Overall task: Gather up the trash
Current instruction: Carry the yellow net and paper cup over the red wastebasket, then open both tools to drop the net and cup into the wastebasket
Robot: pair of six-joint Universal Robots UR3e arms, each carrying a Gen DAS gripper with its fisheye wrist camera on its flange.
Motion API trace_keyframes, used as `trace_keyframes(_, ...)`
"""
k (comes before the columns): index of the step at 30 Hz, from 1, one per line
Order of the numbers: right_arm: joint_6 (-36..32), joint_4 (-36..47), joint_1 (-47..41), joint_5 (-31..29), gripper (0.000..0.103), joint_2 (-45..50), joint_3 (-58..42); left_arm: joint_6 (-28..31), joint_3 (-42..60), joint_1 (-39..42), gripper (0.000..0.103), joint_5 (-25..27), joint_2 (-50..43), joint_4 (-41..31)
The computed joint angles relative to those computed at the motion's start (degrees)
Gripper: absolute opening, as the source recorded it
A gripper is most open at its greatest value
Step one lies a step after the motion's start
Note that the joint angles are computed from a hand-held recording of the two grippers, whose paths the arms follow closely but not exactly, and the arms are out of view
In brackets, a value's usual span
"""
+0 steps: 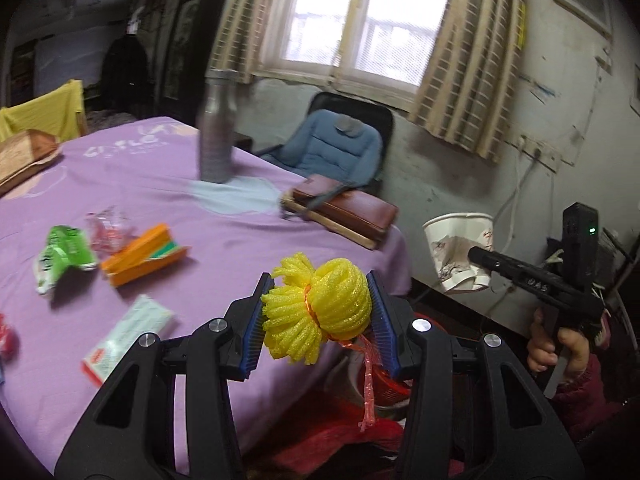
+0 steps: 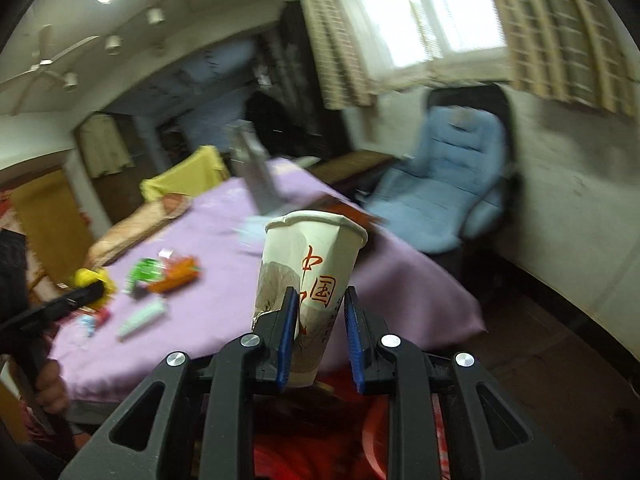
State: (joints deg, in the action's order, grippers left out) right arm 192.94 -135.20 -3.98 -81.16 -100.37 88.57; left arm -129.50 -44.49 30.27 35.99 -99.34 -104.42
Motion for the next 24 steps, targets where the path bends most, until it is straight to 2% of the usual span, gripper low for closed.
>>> trace_keyframes(3, -1.3, 0.7, -3.5, -2.6, 0.024, -4.7, 7.7, -1.4, -0.4, -5.3, 0.047, 2.3, -0.7, 1.7)
trace_keyframes(5, -2.5, 1.4, -6.4, -2.1, 0.024, -6.7, 12.2, -2.0, 0.3, -8.5, 0.047, 3.8, -1.8, 2.2)
trace_keyframes(8, -5.0, 3.8, -7.8, -4.9, 0.029, -6.0, 15.7, -3.2, 1.4, -14.2, 0.047, 6.4, -3.9, 3.3)
trace_keyframes(10, -5.6, 3.6, -7.6, -8.5, 0.057, -5.0, 18.0, -3.9, 2.3, -17.4, 0.047, 8.0, -5.4, 4.0)
trace_keyframes(11, -5.4, 2.6, -7.7, -9.0, 0.058, -5.3, 19.1, -4.1, 2.5, -18.8, 0.047, 8.6, -6.0, 4.4)
trace_keyframes(18, -6.4, -1.3, -21.5, -0.2, 0.063, -16.4, 27.3, -6.6, 8.5, -31.1, 0.047, 14.4, -14.9, 5.7)
trace_keyframes(20, -7.3, -0.2, -27.8, 5.1, 0.063, -20.5, 29.6, -7.5, 12.4, -34.7, 0.047, 16.2, -19.0, 5.0)
trace_keyframes(24, -9.2, 2.3, -33.4, 9.1, 0.063, -24.2, 31.0, -9.4, 24.3, -39.9, 0.051, 19.3, -28.3, 0.9)
